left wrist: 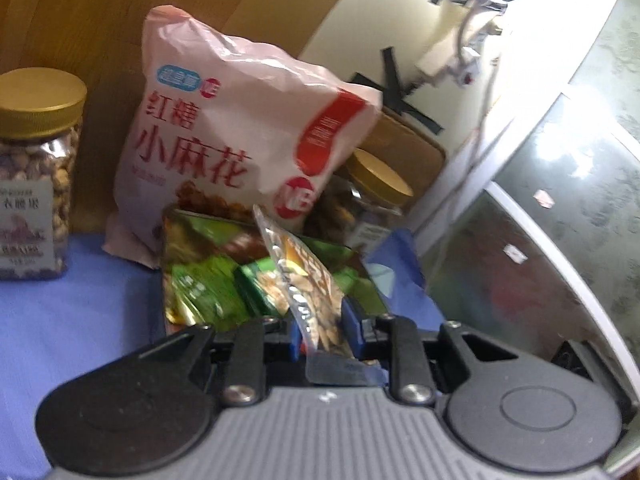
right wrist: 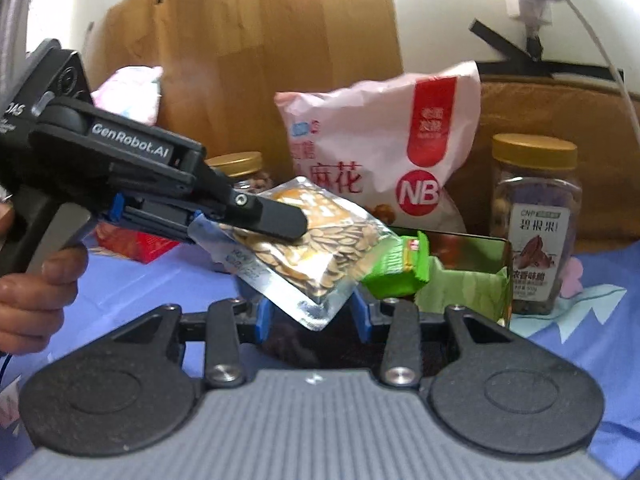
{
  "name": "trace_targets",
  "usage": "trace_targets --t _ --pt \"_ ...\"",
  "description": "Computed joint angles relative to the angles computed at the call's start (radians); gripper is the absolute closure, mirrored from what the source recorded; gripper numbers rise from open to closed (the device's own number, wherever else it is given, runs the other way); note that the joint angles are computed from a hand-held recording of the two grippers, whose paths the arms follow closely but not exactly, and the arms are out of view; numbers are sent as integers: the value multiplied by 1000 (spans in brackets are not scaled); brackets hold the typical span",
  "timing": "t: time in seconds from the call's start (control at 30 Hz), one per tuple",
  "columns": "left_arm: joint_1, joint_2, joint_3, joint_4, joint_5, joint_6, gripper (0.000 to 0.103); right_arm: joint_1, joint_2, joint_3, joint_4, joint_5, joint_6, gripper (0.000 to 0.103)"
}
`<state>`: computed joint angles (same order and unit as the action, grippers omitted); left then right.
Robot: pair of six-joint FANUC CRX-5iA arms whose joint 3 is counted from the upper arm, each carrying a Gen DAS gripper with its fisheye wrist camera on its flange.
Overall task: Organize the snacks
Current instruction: 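Lift the clear seed bag and carry it over the tin, then lower the seed bag into the tin and open the left gripper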
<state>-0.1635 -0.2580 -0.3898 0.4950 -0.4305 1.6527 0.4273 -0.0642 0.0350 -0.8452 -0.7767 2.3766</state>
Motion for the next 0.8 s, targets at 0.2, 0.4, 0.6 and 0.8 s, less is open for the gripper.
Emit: trace_targets --t 0.2,0.4,0.6,0.8 --pt "-30 69 200 -499 -146 430 50 8 2 -25 -17 117 4 59" --pt "-129 98 308 -779 -265 601 48 29 -22 -69 26 190 -45 59" --pt "-201 46 298 -851 -283 667 48 8 -83 -121 -19 189 -36 58" --pt "-377 36 331 -1053 -412 793 44 3 -168 -210 -11 191 -108 55"
